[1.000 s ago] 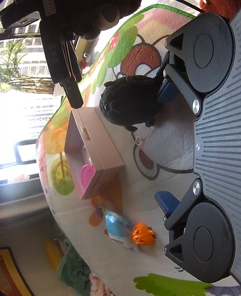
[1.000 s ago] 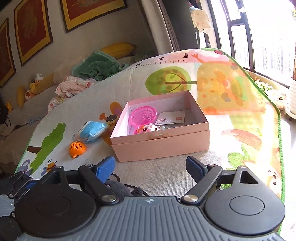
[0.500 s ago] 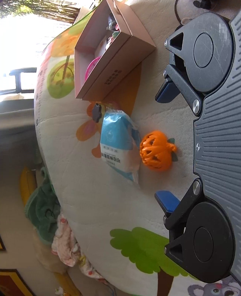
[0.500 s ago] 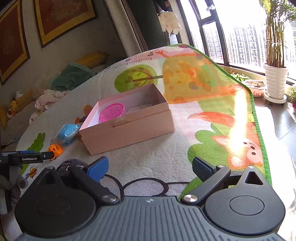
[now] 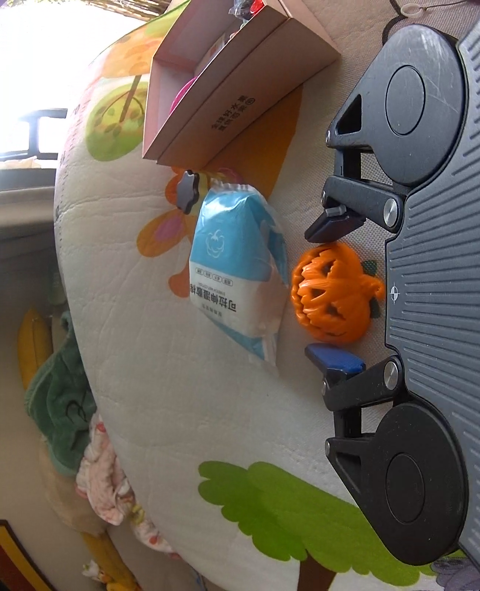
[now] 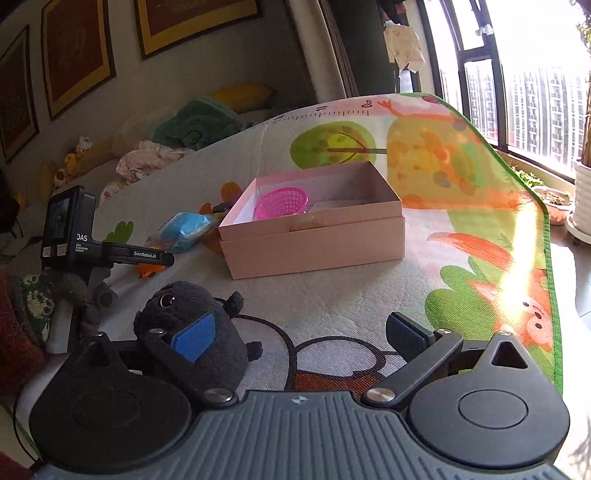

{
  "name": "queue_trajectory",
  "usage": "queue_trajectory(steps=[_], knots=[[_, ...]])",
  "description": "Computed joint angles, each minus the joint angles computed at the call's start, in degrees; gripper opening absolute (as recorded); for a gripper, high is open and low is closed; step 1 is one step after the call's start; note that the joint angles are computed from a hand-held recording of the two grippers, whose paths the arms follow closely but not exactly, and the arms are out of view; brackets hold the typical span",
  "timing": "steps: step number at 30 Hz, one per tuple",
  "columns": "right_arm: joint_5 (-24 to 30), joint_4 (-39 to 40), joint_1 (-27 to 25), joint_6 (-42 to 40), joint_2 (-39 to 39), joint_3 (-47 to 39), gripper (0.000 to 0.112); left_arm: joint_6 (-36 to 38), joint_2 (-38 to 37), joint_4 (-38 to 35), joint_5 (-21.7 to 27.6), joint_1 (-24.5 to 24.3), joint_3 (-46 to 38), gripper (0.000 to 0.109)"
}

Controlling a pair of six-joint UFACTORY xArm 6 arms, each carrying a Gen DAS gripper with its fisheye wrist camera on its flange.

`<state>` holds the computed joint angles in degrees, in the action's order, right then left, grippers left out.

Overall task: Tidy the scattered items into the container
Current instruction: 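Move the left gripper to the orange ball toy while the right holds the plush, then grasp the orange ball toy with the left gripper and lift it while the right holds the plush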

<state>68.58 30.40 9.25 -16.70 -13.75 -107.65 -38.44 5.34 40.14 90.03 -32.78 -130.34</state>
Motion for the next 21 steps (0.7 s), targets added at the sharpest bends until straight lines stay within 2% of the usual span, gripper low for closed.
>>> queue_trajectory(steps=[3, 6, 11, 15, 17, 19, 21], knots=[[2.2, 4.2, -1.1, -4.4, -0.6, -0.1, 0.101, -2.6, -3.9, -0.5, -1.2, -2.3, 4.4, 0.065], [3.3, 5.1, -1.0, -6.0, -1.1, -0.1, 0.101, -4.3, -7.8, -1.1, -1.4, -7.2, 8.4, 0.065], [5.5, 6.2, -1.5, -7.5, -1.2, -0.6, 0.103, -6.6, -13.1, 1.4, 1.1, -16.1, 14.0, 0.066], [8.5, 7.5, -1.3, -10.0, -1.1, -1.5, 0.103, -9.4, -15.5, 4.1, 3.2, -19.8, 16.8, 0.067], [10.4, 8.7, -1.1, -11.1, -1.0, -1.9, 0.103, -10.4, -16.4, 5.4, 3.7, -20.8, 17.9, 0.081], [12.3, 9.7, -0.6, -11.9, -0.9, -2.3, 0.102, -11.3, -17.4, 6.0, 3.7, -21.3, 19.0, 0.086], [12.9, 9.3, 0.6, -12.5, -1.1, -2.3, 0.096, -12.3, -18.1, 6.5, 3.7, -21.8, 19.2, 0.09]])
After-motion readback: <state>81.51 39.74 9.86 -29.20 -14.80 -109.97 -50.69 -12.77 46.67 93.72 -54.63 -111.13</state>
